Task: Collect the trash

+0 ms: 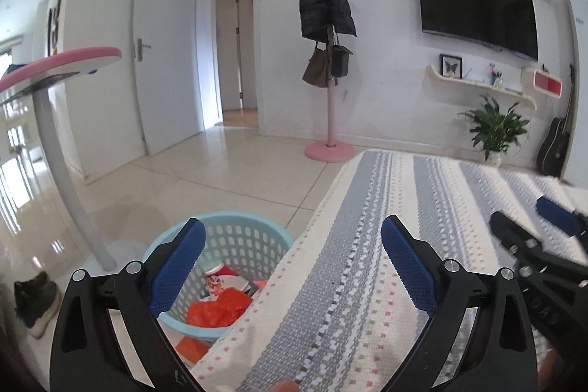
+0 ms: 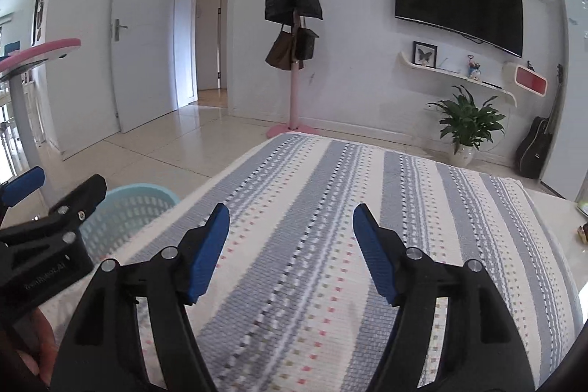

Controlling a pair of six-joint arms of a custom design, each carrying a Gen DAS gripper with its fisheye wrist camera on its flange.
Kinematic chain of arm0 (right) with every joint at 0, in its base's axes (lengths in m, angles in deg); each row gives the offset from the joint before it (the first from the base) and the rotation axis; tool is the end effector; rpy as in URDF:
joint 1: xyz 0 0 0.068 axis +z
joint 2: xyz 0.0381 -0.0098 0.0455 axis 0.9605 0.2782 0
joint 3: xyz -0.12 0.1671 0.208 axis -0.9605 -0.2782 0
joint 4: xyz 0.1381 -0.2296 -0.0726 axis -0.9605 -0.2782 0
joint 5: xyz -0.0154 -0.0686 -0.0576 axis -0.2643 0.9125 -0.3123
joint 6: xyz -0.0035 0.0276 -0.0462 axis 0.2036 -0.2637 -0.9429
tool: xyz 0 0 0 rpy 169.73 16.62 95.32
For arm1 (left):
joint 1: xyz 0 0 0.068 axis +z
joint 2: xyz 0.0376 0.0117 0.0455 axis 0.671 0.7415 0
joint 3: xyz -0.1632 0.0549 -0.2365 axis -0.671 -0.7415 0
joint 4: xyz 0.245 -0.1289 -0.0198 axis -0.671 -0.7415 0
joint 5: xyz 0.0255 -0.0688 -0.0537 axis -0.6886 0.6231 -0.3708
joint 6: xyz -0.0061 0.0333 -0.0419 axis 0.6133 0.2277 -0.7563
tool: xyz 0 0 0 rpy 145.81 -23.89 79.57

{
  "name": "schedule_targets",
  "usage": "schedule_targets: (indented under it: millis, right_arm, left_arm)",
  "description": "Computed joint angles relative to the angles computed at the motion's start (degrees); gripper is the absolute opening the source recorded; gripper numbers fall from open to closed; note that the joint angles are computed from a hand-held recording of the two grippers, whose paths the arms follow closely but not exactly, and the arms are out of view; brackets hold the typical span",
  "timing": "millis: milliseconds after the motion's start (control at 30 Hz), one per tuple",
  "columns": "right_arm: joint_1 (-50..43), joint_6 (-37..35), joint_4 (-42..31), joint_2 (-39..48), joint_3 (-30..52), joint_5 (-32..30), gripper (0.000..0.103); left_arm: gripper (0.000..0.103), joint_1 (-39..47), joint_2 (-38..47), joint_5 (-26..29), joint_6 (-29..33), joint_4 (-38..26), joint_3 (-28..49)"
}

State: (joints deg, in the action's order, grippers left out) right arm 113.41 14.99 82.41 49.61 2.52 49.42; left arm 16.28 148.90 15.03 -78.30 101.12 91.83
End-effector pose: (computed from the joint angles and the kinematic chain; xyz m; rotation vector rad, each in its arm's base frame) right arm 0.2130 0.1449 0.0973 0.1417 2.0222 -0.1117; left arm 0.2394 -0.1023 0.1178 0.1203 1.9611 -0.0028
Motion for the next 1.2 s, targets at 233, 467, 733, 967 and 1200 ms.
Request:
schedule_targets:
  millis: [233, 467, 733, 967, 1200]
  right_arm:
    - [-2.31, 1.00, 5.76, 4.03, -1.53, -2.63, 0.066]
    - [-2.06, 1.04, 6.85, 4.82, -1.82, -1.59, 0.068]
    - [-0.57, 1.05, 5.56, 5.44, -0.95, 0.03, 0.068]
    - [-0.47, 1.37, 5.23, 5.51, -0.74, 0.02, 0.071]
    - [-0.35, 1.31, 5.34, 5.74, -0.72, 0.25, 0.071]
  left_arm:
    - [0.095, -1.05, 7.85, -1.52, -0.41, 3.19, 2.62]
    - [0.095, -1.63, 7.72, -1.96, -0.06, 5.67, 1.16]
    - [0.096, -0.71, 7.27, -1.87, -1.58, 5.32, 0.94]
    - [0.096, -1.26, 7.22, -2.41, -1.12, 6.13, 0.54]
    - [0.096, -1.17, 7.20, -2.18, -1.47, 5.65, 0.82]
